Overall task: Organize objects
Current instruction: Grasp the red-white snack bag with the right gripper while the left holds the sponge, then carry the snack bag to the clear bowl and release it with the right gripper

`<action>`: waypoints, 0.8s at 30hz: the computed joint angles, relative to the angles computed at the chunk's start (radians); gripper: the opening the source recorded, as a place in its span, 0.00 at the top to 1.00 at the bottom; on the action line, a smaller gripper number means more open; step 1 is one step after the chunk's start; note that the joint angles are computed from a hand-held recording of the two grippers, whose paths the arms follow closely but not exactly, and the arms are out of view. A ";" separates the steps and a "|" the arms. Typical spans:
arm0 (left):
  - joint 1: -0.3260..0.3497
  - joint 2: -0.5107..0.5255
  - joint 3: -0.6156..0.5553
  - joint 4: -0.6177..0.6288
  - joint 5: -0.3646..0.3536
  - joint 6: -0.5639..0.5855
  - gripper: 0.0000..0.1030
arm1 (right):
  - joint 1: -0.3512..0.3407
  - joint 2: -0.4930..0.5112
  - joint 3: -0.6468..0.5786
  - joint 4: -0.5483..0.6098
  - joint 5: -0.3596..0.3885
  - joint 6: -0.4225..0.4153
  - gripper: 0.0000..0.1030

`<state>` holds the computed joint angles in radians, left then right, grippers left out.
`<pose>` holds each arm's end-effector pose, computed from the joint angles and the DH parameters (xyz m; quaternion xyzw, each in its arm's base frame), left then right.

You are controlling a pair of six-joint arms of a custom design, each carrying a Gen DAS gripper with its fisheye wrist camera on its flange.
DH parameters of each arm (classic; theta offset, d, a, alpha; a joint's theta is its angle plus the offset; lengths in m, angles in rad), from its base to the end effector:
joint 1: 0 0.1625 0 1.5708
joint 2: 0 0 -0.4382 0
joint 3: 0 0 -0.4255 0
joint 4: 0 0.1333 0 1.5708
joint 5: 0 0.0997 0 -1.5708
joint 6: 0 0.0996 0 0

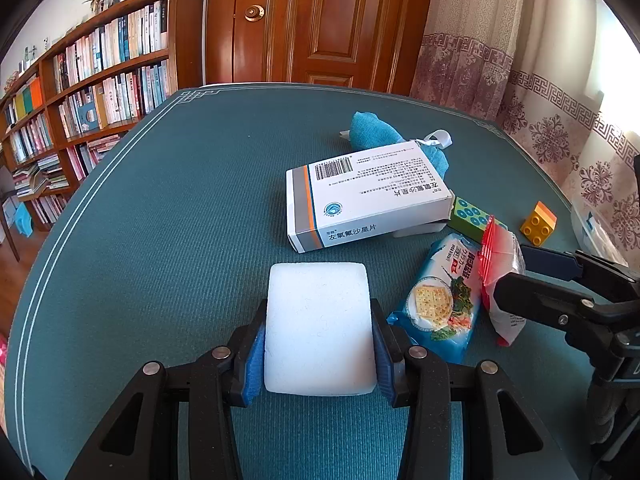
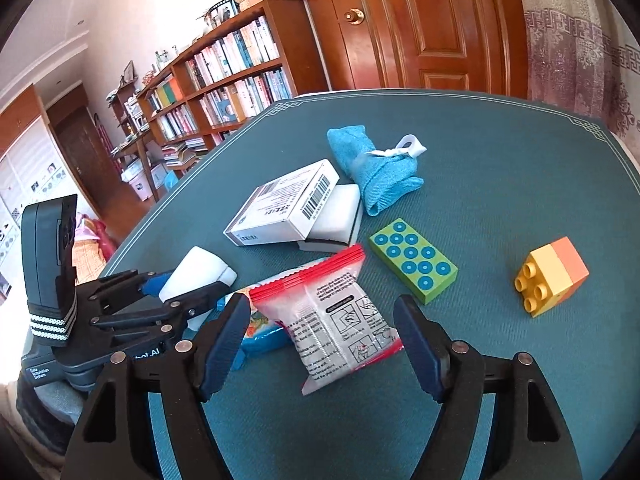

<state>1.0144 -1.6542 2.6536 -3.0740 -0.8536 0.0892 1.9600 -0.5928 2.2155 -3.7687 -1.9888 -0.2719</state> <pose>0.0013 -0.3743 0.2237 0.2047 0.8878 -0.3057 0.2766 0.2660 -0.4038 -0.0398 0.2488 -0.9064 0.2887 0.1824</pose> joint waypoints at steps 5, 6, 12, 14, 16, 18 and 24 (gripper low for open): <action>0.000 -0.001 0.001 -0.001 -0.001 0.000 0.54 | 0.006 0.016 0.001 0.027 -0.034 0.004 0.30; 0.000 -0.001 0.001 -0.001 -0.001 0.000 0.54 | 0.006 0.020 0.001 0.028 -0.040 0.006 0.36; 0.001 -0.002 0.000 -0.003 -0.001 -0.002 0.54 | 0.013 0.031 0.008 0.000 -0.066 0.051 0.52; 0.000 -0.005 0.001 -0.004 0.002 -0.005 0.54 | 0.021 0.031 0.013 -0.013 -0.076 0.066 0.54; -0.001 -0.010 0.002 -0.008 0.003 -0.007 0.54 | 0.027 0.027 0.024 -0.029 -0.082 0.079 0.55; -0.005 -0.015 0.005 -0.010 0.007 -0.010 0.55 | 0.033 0.020 0.038 -0.044 -0.092 0.092 0.55; -0.029 -0.035 0.015 0.002 0.020 -0.020 0.54 | 0.051 -0.012 0.094 -0.099 -0.123 0.127 0.55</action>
<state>0.9852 -1.6895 2.6681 -3.0717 -0.8334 0.0697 2.0108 -0.6051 2.3099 -3.8676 -2.1123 -0.1453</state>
